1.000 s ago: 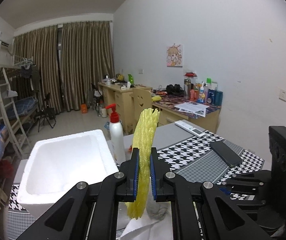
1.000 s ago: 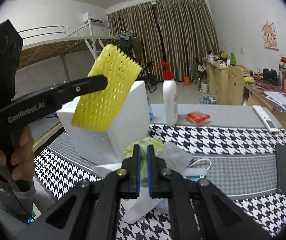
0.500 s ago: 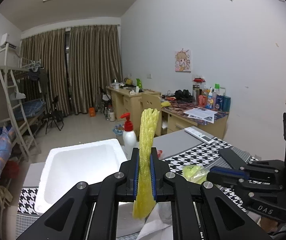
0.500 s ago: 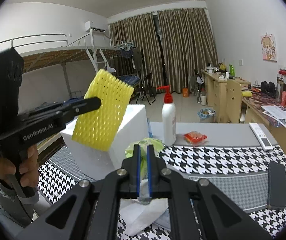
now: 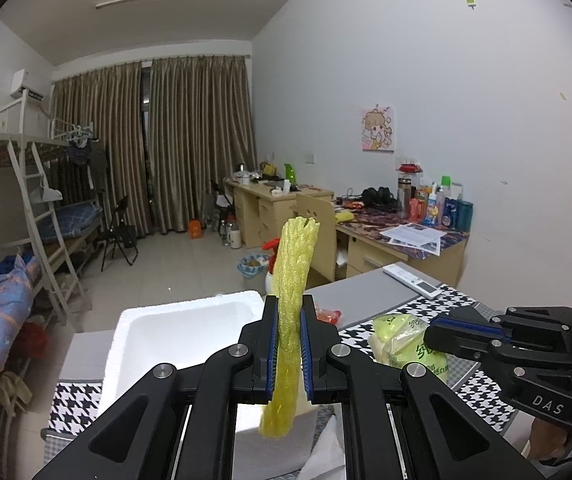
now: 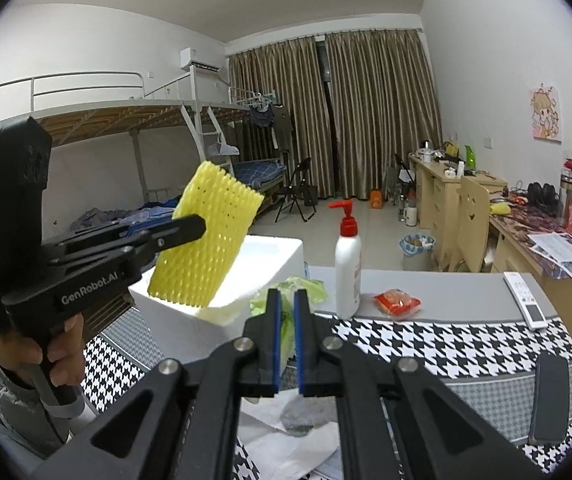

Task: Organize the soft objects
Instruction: 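Carry the yellow net with the left gripper over the white foam box, then open the left gripper to drop the yellow net into the box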

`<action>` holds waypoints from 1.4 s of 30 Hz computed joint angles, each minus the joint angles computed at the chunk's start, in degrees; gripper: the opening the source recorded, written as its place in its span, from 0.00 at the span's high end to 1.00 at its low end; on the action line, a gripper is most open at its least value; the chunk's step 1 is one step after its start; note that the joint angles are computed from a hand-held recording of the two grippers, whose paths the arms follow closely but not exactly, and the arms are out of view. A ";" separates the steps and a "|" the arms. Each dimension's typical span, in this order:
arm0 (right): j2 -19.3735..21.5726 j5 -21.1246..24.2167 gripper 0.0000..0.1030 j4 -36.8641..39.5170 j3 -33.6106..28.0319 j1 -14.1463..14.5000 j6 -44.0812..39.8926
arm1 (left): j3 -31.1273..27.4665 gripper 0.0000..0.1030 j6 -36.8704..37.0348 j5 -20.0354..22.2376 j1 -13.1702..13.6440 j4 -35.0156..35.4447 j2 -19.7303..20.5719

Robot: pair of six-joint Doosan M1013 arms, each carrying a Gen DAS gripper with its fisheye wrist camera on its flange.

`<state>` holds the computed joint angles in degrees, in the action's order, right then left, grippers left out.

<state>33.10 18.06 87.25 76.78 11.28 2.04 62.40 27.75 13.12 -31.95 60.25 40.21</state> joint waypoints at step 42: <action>6.86 4.15 0.92 -30.57 -15.18 3.25 28.41 | -6.54 0.88 5.56 10.70 2.84 -8.99 3.97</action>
<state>39.95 22.21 56.68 61.60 14.53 30.45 55.85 33.31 23.82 -29.11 51.26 44.18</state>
